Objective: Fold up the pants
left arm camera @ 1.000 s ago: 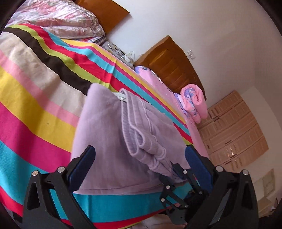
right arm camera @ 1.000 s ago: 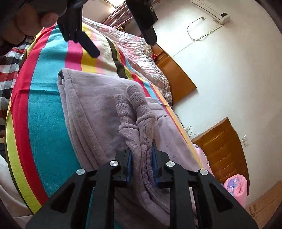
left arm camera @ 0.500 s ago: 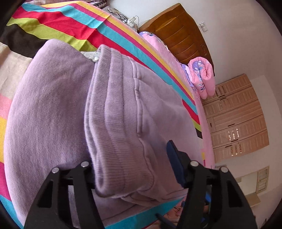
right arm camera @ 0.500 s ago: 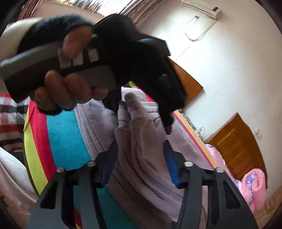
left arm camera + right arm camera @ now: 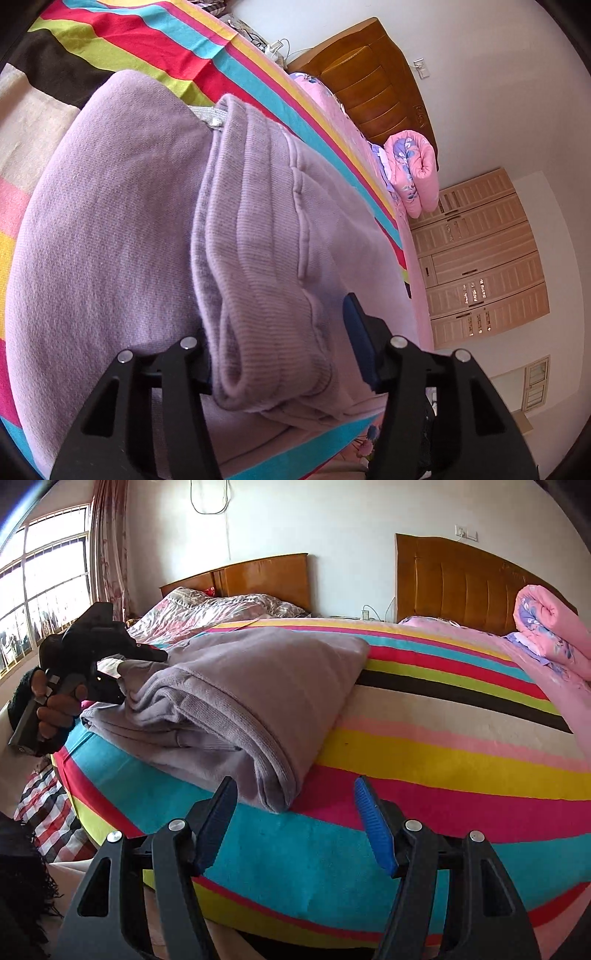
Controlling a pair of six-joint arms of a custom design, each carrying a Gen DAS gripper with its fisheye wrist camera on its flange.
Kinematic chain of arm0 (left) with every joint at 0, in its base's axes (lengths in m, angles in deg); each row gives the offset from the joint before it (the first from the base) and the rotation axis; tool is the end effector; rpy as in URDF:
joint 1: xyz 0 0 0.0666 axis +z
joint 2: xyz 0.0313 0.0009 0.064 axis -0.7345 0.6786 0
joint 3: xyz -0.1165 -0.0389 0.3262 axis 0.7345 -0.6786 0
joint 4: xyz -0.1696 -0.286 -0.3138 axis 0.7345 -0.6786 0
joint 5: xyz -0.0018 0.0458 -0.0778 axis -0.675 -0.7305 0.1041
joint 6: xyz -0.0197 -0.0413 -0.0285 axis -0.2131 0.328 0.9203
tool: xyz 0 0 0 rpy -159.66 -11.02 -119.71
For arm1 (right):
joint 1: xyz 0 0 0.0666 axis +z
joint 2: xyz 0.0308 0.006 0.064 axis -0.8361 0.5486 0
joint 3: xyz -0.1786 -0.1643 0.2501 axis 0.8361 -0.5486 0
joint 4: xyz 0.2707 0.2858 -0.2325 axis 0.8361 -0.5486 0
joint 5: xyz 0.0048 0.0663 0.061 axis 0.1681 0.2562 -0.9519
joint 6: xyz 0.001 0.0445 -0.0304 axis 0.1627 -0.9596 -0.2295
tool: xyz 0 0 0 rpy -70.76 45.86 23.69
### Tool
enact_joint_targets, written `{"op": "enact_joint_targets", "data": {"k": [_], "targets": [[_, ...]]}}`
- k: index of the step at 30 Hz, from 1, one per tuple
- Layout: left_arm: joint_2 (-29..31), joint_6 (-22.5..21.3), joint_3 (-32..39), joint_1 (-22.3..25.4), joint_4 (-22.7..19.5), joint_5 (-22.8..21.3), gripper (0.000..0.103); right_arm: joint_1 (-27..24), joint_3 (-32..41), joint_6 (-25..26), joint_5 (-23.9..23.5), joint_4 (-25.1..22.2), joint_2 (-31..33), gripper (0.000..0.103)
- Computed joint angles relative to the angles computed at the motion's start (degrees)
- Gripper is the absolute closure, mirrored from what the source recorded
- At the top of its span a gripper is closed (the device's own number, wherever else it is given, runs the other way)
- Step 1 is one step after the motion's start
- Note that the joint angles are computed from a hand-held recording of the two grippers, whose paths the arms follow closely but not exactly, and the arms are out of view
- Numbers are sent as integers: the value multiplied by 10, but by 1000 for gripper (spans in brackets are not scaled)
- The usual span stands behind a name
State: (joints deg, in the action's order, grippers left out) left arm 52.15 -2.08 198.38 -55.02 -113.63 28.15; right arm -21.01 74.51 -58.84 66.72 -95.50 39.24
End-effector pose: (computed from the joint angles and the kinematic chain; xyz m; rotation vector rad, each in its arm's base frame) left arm 0.6912 -0.1222 0.4094 0.1950 2.5590 -1.2858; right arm 0.4367 0.2948 0.4354 0.0766 2.2271 0.0986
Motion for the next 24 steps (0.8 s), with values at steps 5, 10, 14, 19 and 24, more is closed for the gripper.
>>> {"op": "enact_joint_targets", "data": {"k": [5,10,14,19,24], "targets": [[6,-10,22,-7,-13,-48,61,1,42,35,27,-23,58,39],[-9,-89,83,-28,-27,-86,78,5,47,22,70,-36,64,38],[-25,-115,127,-32,-1,-86,79,1,55,0,80,-58,71,38],[-150,-106,-93,18,138,-112,79,16,63,48,97,-50,81,38],[-141,28,-224,81,206,12,77,11,59,42,79,-47,79,35]]}}
